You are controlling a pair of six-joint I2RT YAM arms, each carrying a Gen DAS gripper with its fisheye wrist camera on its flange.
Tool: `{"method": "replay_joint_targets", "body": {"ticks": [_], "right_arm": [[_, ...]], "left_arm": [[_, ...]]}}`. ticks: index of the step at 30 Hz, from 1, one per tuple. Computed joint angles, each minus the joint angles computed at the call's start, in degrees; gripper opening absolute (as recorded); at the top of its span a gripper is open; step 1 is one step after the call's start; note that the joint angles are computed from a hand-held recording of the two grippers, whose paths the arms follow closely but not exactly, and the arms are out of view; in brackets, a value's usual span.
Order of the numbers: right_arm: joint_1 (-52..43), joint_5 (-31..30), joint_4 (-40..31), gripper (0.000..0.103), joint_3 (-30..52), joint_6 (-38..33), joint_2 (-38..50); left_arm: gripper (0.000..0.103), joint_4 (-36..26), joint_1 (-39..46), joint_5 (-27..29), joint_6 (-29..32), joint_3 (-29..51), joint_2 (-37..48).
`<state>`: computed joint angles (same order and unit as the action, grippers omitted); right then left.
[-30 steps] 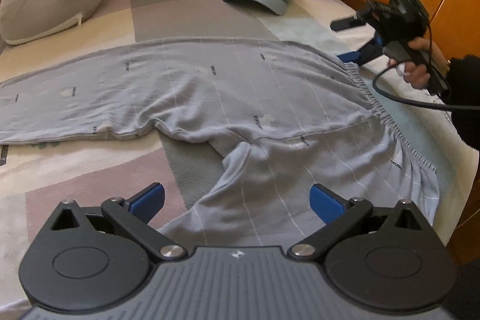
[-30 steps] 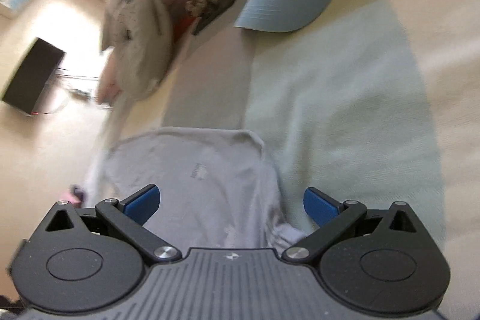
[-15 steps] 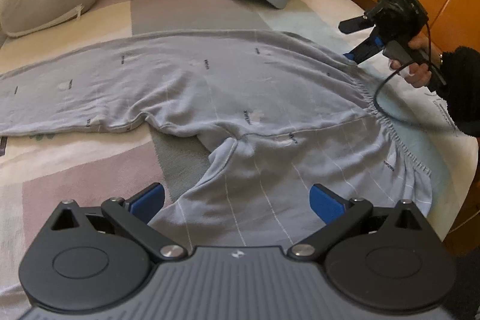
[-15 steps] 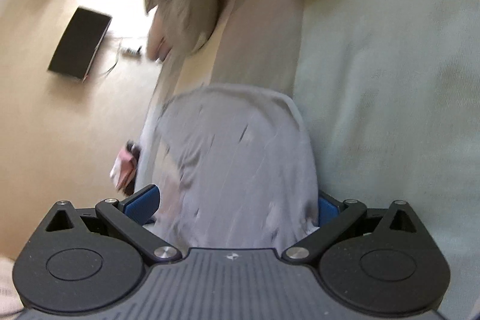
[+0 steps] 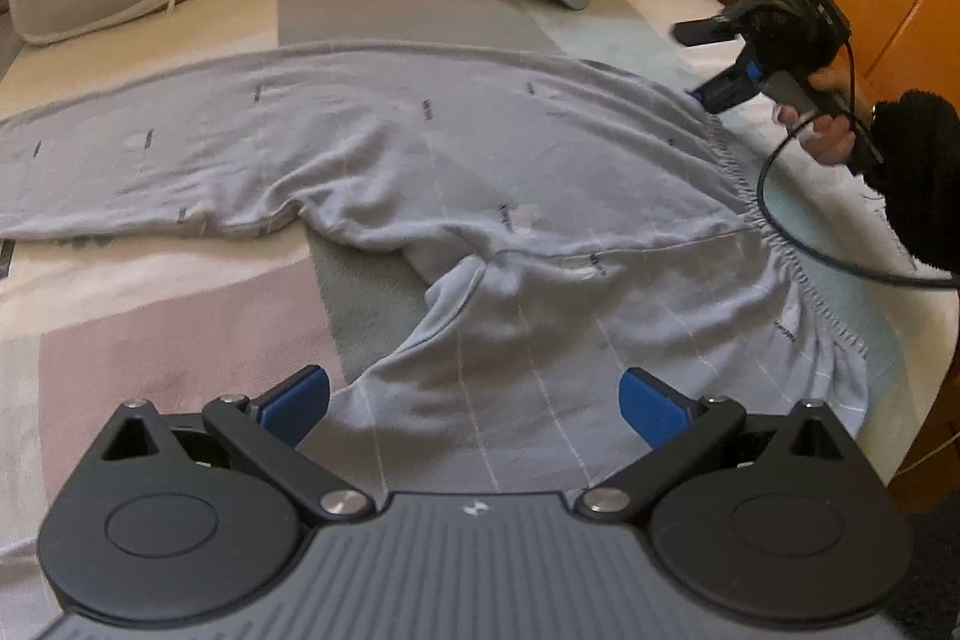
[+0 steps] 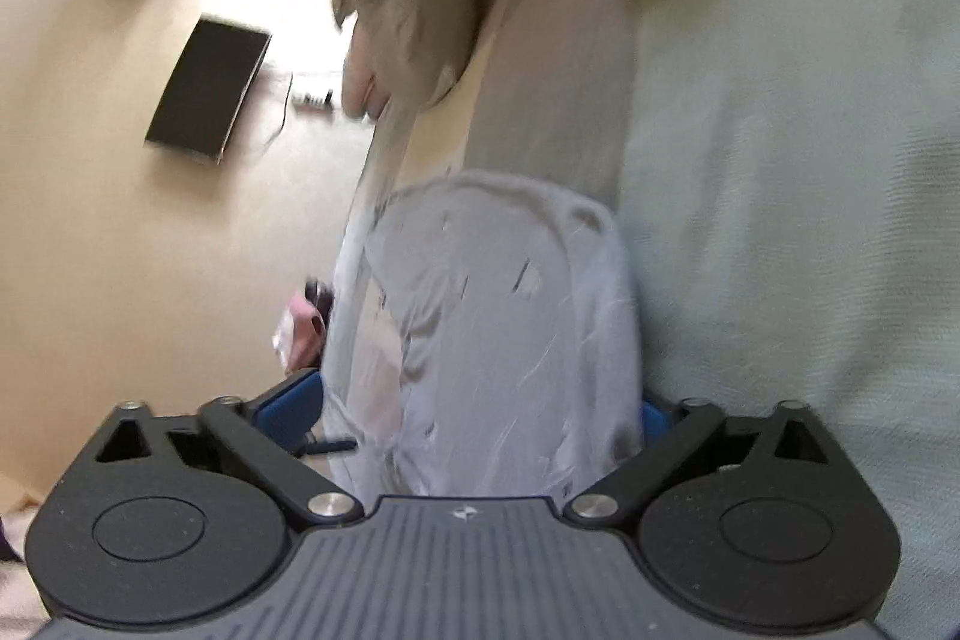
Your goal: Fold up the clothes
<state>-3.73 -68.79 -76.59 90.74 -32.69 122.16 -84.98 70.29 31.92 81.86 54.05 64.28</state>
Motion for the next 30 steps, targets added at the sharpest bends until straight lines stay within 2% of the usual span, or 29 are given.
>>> {"method": "replay_joint_targets", "body": {"ticks": [2,3,5,6,7,8,11,13,20,23,26,30], "right_arm": [[0.9,2.0,4.3,0.063,0.3,4.2,-0.1],[1.6,3.2,7.0,0.056,-0.1,6.5,-0.5],[2.1,5.1,13.2,0.034,-3.4,11.0,-2.5],[2.0,5.9,16.3,0.028,-5.5,12.8,-3.7],[2.0,6.8,19.4,0.011,-7.6,14.6,-5.0],[2.1,7.5,22.4,0.001,-9.8,16.3,-6.5],[2.6,10.0,30.8,0.001,-16.3,20.6,-11.8],[4.2,13.9,34.8,0.002,-19.5,22.8,-16.3],[9.7,27.3,40.4,0.005,-25.2,24.5,-27.3],[11.6,32.1,43.9,0.005,-29.3,26.3,-32.2],[15.4,38.7,48.0,0.005,-33.4,29.7,-38.1],[18.6,42.4,48.5,0.005,-35.2,31.9,-43.0]], "left_arm": [[0.102,-0.6,0.4,-0.2,1.1,0.1,-0.1],[0.102,-1.0,0.8,-0.3,2.0,0.2,-0.1],[0.102,-1.8,1.9,-0.6,4.1,0.5,0.2],[0.102,-1.9,2.4,-0.7,4.8,0.6,0.4],[0.102,-1.7,2.7,-0.7,5.0,0.6,0.5],[0.102,-1.6,3.0,-0.5,5.2,0.8,0.7],[0.102,-1.6,3.6,0.5,6.9,1.3,1.5],[0.102,-1.3,3.7,1.2,8.6,1.5,1.8],[0.102,2.9,3.4,6.9,16.2,-0.3,2.8],[0.102,6.9,-0.4,9.7,17.7,-0.1,5.1],[0.102,13.6,-6.8,12.4,12.6,0.5,7.1],[0.102,25.3,-16.4,11.9,-1.8,0.1,6.1]]}}
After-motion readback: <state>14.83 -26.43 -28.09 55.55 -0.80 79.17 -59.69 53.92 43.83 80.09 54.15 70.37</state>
